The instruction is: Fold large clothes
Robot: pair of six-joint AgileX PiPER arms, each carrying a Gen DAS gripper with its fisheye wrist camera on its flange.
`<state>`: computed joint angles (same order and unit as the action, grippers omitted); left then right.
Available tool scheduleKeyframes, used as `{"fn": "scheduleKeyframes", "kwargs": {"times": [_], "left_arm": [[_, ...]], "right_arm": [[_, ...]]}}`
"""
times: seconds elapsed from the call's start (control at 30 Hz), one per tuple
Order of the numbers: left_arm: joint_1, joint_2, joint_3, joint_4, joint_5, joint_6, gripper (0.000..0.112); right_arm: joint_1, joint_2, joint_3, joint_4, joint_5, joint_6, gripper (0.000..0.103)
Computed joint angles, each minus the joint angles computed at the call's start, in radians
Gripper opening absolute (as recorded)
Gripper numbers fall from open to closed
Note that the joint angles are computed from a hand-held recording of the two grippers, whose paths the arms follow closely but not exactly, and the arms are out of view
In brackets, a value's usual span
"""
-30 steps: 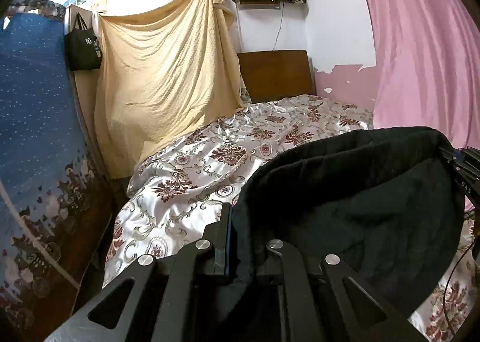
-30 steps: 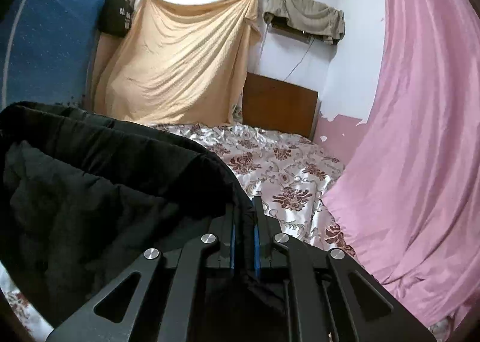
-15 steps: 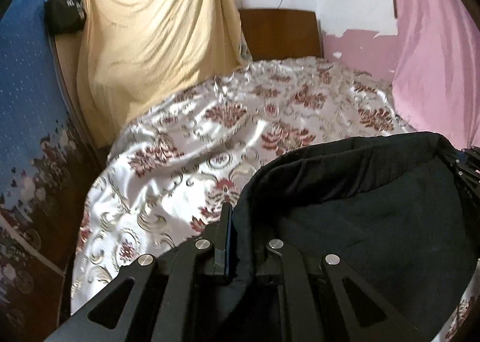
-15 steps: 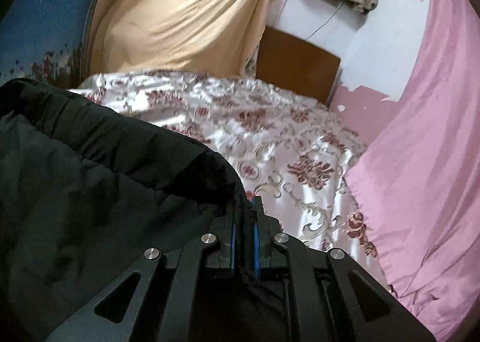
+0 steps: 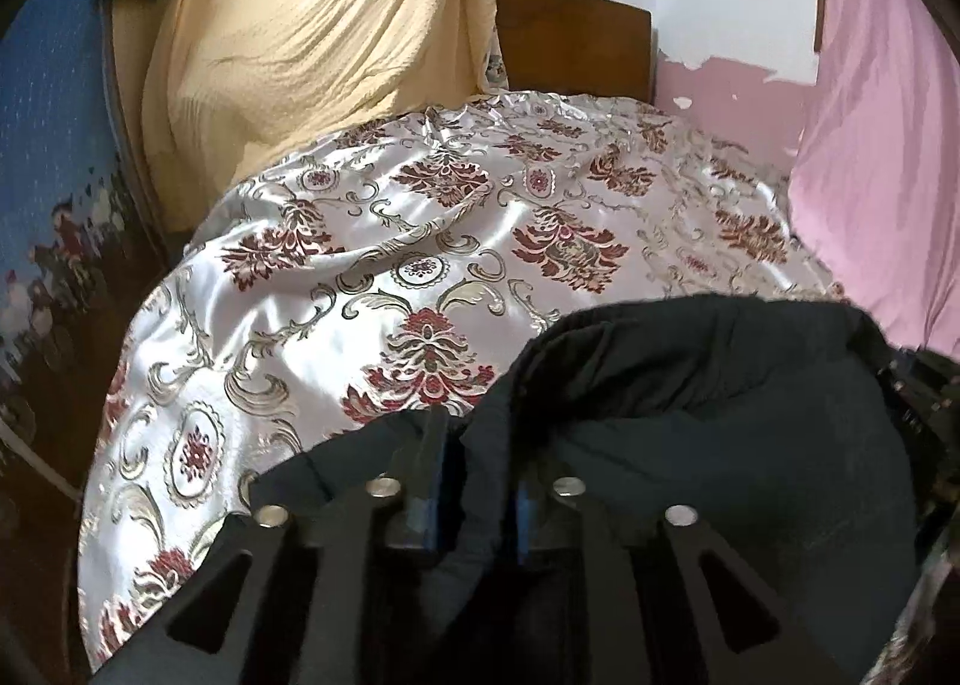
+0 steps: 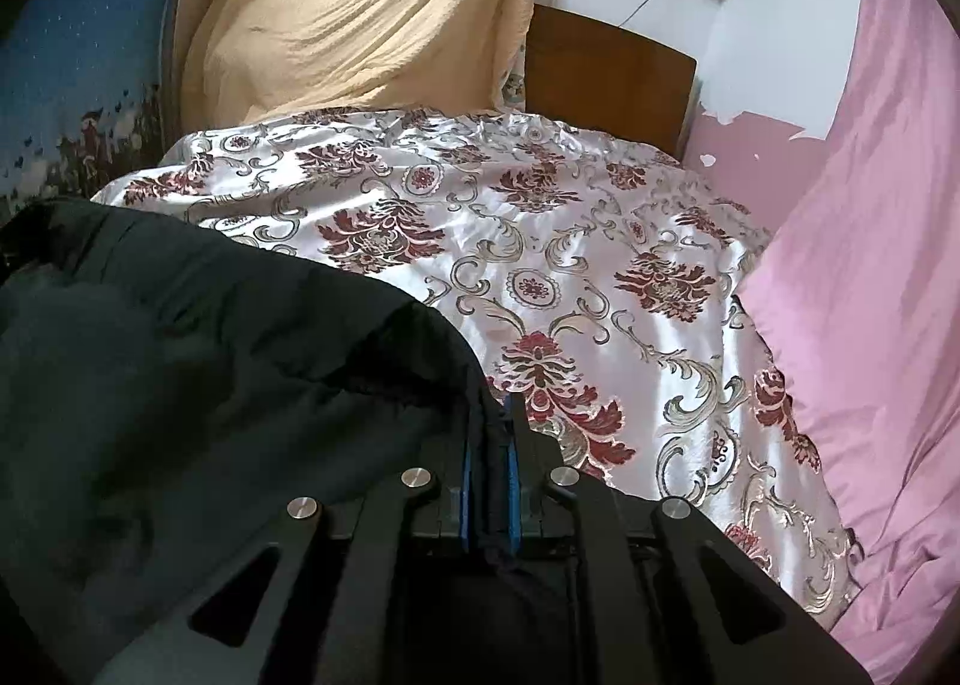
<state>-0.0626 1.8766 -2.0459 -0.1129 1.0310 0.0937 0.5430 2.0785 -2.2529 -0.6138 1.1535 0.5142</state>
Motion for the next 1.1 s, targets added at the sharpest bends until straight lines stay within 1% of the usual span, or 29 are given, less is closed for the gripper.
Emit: {"fn": "scheduleKeyframes", "kwargs": {"times": [0.03,0.07,0.1,0.13,0.17,0.2,0.23,0.27,0.3,0.33,0.4,0.43,0.47,0.5,0.53,0.57,0.6,0.67,0.73,0.8,0.9,0.97,1.03,1.1], "left_arm": [[0.005,-0.010,0.012,-0.014,-0.011,0.004,0.036],[0.008,-0.028,0.032,-0.018,-0.030,-0.002,0.061],[0.009,-0.066,0.079,-0.010,-0.076,-0.025,0.087],[0.012,-0.095,0.117,-0.007,-0.120,-0.040,0.093],[0.021,-0.139,0.174,-0.029,-0.182,-0.039,0.093],[0.034,-0.168,0.202,-0.068,-0.205,-0.021,0.094],[0.040,-0.174,0.197,-0.084,-0.196,-0.016,0.094],[0.042,-0.184,0.193,-0.084,-0.180,-0.022,0.094],[0.042,-0.192,0.193,-0.084,-0.171,-0.023,0.094],[0.043,-0.214,0.215,-0.097,-0.171,-0.007,0.094],[0.043,-0.275,0.293,-0.140,-0.196,0.046,0.095],[0.039,-0.304,0.335,-0.155,-0.212,0.065,0.095],[0.038,-0.345,0.398,-0.189,-0.237,0.103,0.098],[0.038,-0.379,0.454,-0.220,-0.260,0.138,0.101],[0.037,-0.419,0.519,-0.263,-0.282,0.182,0.102],[0.038,-0.447,0.565,-0.300,-0.291,0.220,0.102],[0.038,-0.473,0.618,-0.355,-0.297,0.274,0.102],[0.029,-0.493,0.670,-0.390,-0.305,0.313,0.102],[-0.002,-0.483,0.697,-0.376,-0.322,0.318,0.102],[-0.041,-0.451,0.691,-0.309,-0.343,0.277,0.102],[-0.071,-0.402,0.667,-0.251,-0.370,0.236,0.102],[-0.095,-0.359,0.641,-0.159,-0.399,0.160,0.102],[-0.112,-0.317,0.609,-0.070,-0.413,0.082,0.102],[-0.114,-0.275,0.569,-0.028,-0.414,0.041,0.102]], "right_arm": [[0.000,-0.015,0.026,-0.001,-0.018,0.012,0.010],[-0.001,-0.039,0.067,-0.001,-0.046,0.028,0.010],[-0.003,-0.054,0.091,0.001,-0.060,0.035,0.011],[-0.002,-0.069,0.112,-0.001,-0.068,0.044,0.013],[-0.002,-0.088,0.139,-0.001,-0.084,0.059,0.016],[-0.003,-0.106,0.158,0.002,-0.096,0.067,0.020],[-0.003,-0.130,0.187,-0.003,-0.114,0.087,0.032],[0.000,-0.156,0.218,-0.015,-0.133,0.114,0.049],[0.003,-0.172,0.234,-0.020,-0.143,0.129,0.055],[0.008,-0.204,0.269,-0.027,-0.167,0.155,0.059],[0.021,-0.254,0.320,-0.028,-0.193,0.177,0.061],[0.033,-0.288,0.361,-0.027,-0.213,0.188,0.067],[0.044,-0.326,0.413,-0.026,-0.245,0.204,0.075],[0.052,-0.361,0.467,-0.018,-0.287,0.216,0.078],[0.055,-0.417,0.552,0.015,-0.369,0.217,0.083],[0.058,-0.465,0.629,0.058,-0.444,0.204,0.086],[0.065,-0.490,0.674,0.072,-0.480,0.205,0.086],[0.087,-0.527,0.759,0.103,-0.540,0.199,0.087],[0.101,-0.527,0.803,0.122,-0.575,0.190,0.087],[0.106,-0.497,0.801,0.135,-0.585,0.167,0.087],[0.103,-0.437,0.778,0.136,-0.597,0.145,0.087],[0.090,-0.389,0.750,0.133,-0.607,0.135,0.087],[0.086,-0.348,0.711,0.105,-0.590,0.144,0.087],[0.082,-0.303,0.651,0.063,-0.548,0.164,0.087]]}}
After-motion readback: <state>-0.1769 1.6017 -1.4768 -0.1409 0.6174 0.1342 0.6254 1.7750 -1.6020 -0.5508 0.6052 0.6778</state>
